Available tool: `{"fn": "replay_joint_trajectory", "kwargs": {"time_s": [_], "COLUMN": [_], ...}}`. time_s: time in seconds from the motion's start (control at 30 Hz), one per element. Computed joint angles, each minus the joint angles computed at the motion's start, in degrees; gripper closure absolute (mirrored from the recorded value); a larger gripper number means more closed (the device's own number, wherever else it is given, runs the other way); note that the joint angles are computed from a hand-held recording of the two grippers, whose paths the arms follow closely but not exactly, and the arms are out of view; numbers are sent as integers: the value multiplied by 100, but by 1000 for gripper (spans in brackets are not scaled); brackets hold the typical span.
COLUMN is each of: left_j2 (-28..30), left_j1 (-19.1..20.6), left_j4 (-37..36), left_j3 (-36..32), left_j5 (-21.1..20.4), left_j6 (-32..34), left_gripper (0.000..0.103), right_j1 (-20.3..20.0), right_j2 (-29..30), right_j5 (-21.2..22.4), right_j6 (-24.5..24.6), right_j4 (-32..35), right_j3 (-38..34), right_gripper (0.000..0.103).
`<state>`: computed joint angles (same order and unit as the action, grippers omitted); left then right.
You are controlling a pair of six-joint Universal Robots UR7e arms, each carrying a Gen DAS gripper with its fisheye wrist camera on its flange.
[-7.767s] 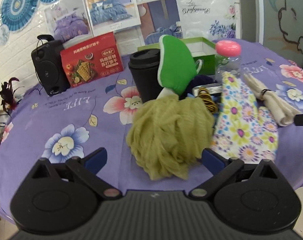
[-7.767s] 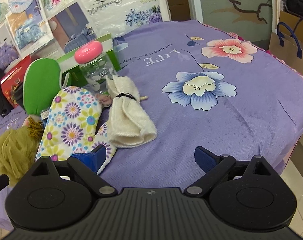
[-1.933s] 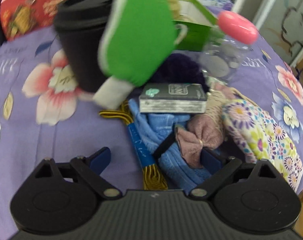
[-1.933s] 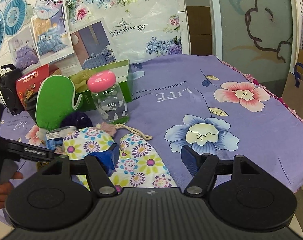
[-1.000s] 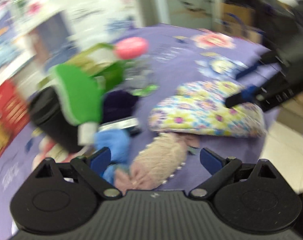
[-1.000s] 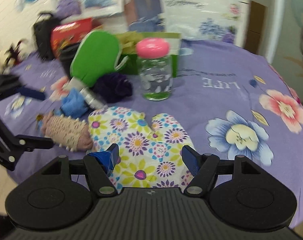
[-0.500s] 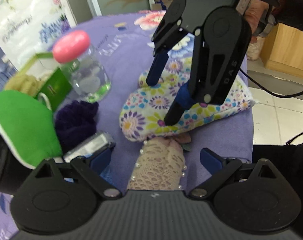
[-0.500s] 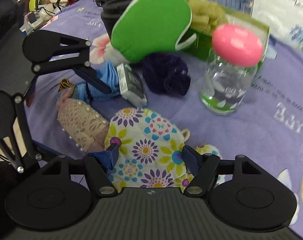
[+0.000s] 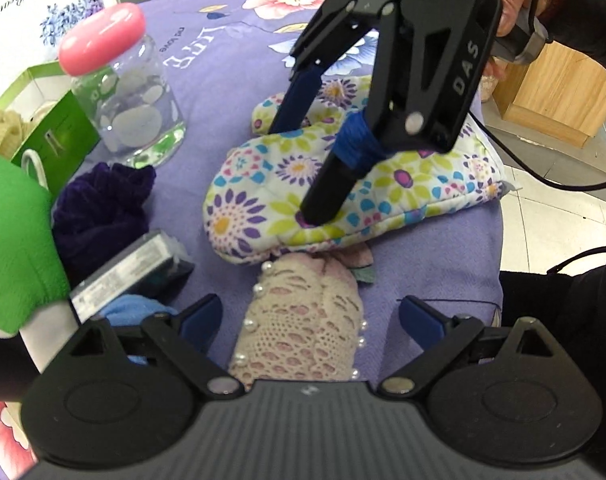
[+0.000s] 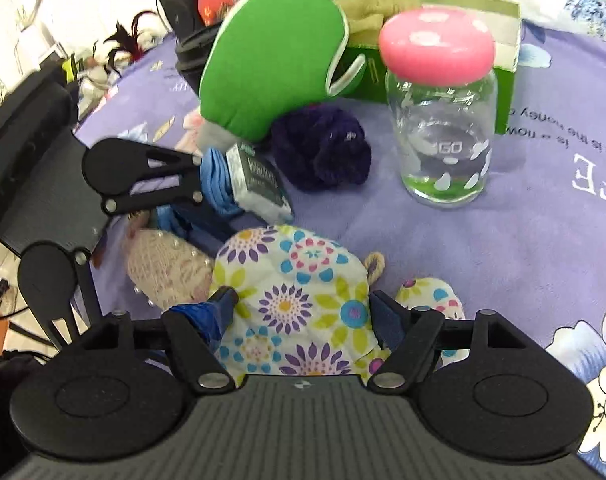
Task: Organize soft objects
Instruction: 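Grasp the pink lace sleeve with the left tool while the right tool grasps the floral mitt, then carry pink lace sleeve and floral mitt into the box and open both tools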
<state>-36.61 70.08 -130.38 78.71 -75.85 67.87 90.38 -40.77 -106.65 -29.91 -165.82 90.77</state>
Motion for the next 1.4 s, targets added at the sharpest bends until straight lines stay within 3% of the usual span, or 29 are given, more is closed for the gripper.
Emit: {"fn": "replay_joint_trajectory", "kwargs": {"time_s": [0.13, 0.23, 0.33, 0.43, 0.47, 0.53, 0.57, 0.63, 0.73, 0.8, 0.83, 0.87, 0.93, 0.97, 1.07, 1.2, 1.4], "left_j2": [32, 41, 110, 137, 154, 239, 260, 287, 246, 192, 169, 149, 48, -10, -258, -695, -832], "left_j1": [18, 15, -18, -64, -70, -80, -72, -63, -46, -56, -72, -81, -96, -95, -65, -171, -318], "left_j4": [101, 174, 262, 340, 408, 879, 959, 876, 759, 552, 396, 311, 44, -32, -132, -412, -411], "left_j3": [-84, -120, -217, -251, -293, -530, -590, -606, -551, -437, -365, -313, -107, -29, 179, 523, -69], "left_j5": [-17, -6, 98, 207, 186, 166, 109, 109, 98, 163, 223, 258, 308, 270, 16, -199, -368], "left_j6": [85, 163, 222, 221, 194, -39, -110, -171, -240, -329, -446, -676, -1218, -1519, -2259, -2621, -3290], "left_gripper": [6, 6, 6, 6, 8, 24, 25, 31, 37, 53, 53, 54, 55, 55, 55, 55, 55], "right_j1": [-107, -142, 9, 291, 376, 513, 541, 535, 445, 413, 419, 426, 471, 491, 598, 694, 857], "right_j2": [-126, -240, -213, -91, -32, 165, 239, 277, 208, 193, 191, 195, 120, 8, -121, -381, -396], "right_j5": [356, 601, 304, -426, -685, -1248, -1408, -1411, -1197, -1123, -1132, -1141, -1167, -1152, -1187, -1231, -1322], "right_j6": [279, 223, -68, -551, -718, -903, -980, -1217, -1183, -1174, -1275, -1320, -1077, -971, -852, -949, -1619], "right_j4": [443, 1002, 1347, 1403, 1299, 974, 720, -71, -996, -1511, -1753, -2034, -2199, -2281, -2731, -3185, -3738], "right_j3": [-33, -107, -215, -245, -211, -148, -72, 227, 663, 894, 1002, 1137, 1269, 1398, 1669, 1903, 1299], "right_gripper": [40, 39, 37, 35, 33, 32, 30, 27, 24, 23, 24, 29, 53, 83, 88, 89, 88]}}
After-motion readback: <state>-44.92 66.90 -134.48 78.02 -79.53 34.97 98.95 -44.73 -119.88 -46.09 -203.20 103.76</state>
